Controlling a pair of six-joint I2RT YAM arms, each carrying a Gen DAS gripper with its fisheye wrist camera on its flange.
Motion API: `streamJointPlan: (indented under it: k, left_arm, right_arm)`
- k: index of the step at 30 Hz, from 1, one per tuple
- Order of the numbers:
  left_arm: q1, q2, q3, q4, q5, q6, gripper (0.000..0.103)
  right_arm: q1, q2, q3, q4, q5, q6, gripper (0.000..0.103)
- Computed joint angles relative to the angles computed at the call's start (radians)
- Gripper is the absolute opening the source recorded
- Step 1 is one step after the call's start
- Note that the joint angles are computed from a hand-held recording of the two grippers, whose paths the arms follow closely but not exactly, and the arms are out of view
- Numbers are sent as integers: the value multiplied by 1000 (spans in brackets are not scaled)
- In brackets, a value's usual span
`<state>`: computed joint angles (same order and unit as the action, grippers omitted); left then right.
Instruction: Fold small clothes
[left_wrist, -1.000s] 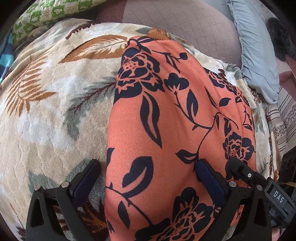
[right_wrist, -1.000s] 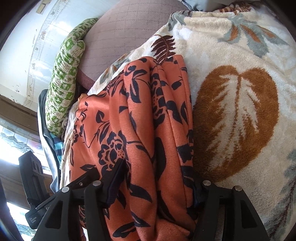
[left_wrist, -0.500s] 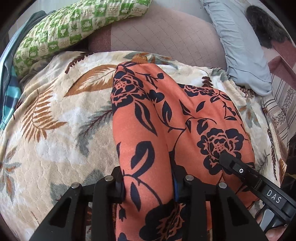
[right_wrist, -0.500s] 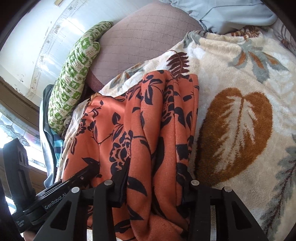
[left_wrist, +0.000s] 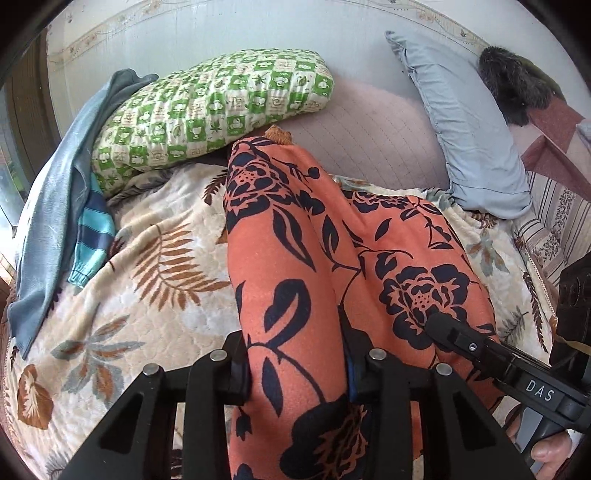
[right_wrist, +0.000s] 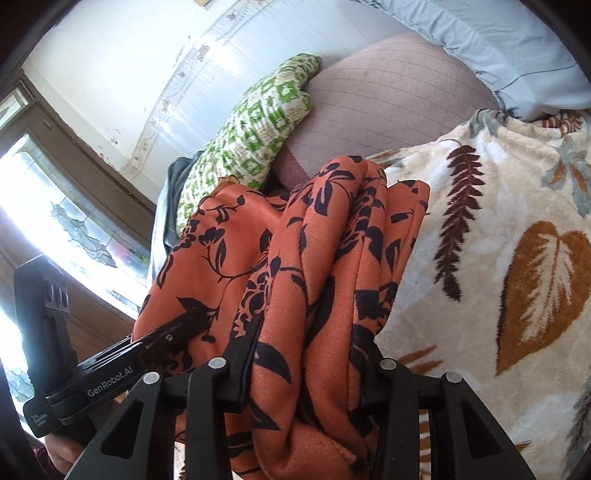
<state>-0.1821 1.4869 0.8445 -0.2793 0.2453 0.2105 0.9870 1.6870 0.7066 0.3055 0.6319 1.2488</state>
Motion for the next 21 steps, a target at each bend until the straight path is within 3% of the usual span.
streamJointPlan:
  k: [8,14,16,18,21]
  left_arm:
    - [210,-141,-125,-75,83,207,38]
    - [327,-6,-184,-32,94,292,40]
    - [340,86,-207,24,51,297,46]
    - [385,124,-251,118,80,305,59]
    - [446,115,-232,57,136,340,65]
  right_arm:
    - [129,150,93,77,-13,103,43]
    - [151,314,185,69,-68,220,43]
    - [157,380,259,-42,-92,266,44]
    - [165,436,313,-116,-87,294,53]
    - [177,418,282,-100,-76,339,61]
